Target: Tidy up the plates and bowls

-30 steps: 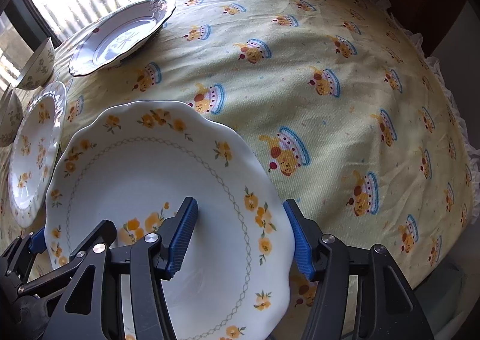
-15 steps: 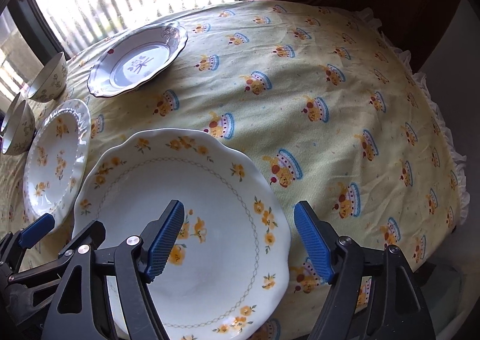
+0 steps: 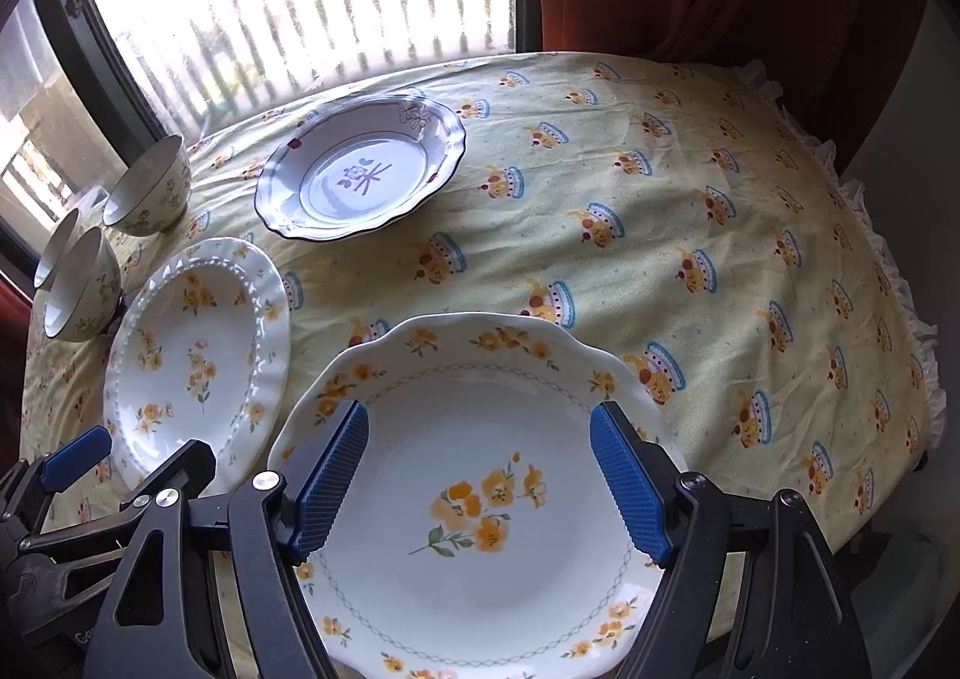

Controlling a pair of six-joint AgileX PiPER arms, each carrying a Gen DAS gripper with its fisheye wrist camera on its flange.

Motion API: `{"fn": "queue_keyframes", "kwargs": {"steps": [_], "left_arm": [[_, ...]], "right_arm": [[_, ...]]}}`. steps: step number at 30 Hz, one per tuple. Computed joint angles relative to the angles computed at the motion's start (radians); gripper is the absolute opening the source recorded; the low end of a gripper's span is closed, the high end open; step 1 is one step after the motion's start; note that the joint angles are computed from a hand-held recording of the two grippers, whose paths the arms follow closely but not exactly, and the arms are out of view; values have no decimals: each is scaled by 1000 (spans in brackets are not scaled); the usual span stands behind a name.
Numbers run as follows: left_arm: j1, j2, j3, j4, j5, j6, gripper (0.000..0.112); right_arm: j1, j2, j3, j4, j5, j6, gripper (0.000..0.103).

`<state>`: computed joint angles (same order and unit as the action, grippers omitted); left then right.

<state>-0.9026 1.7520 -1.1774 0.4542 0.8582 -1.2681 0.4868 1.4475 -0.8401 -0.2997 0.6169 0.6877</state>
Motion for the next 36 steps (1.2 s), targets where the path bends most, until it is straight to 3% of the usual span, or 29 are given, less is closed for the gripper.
{"fn": "queue_keyframes", "kwargs": {"steps": [10,19,24,36], "left_arm": [[163,-44,139,-17,-99,149,95],[274,-7,180,-37,-220,258,95],[329,35,165,-14,-250,279,94],[394,86,197,-91,-353,383,81]], "right_arm": [[163,175,-172,-102,62,220,80],[225,376,-365,-46,67,216,79],[224,474,-464,-38,70,211,78],[238,600,-589,-79,133,215,68]]}}
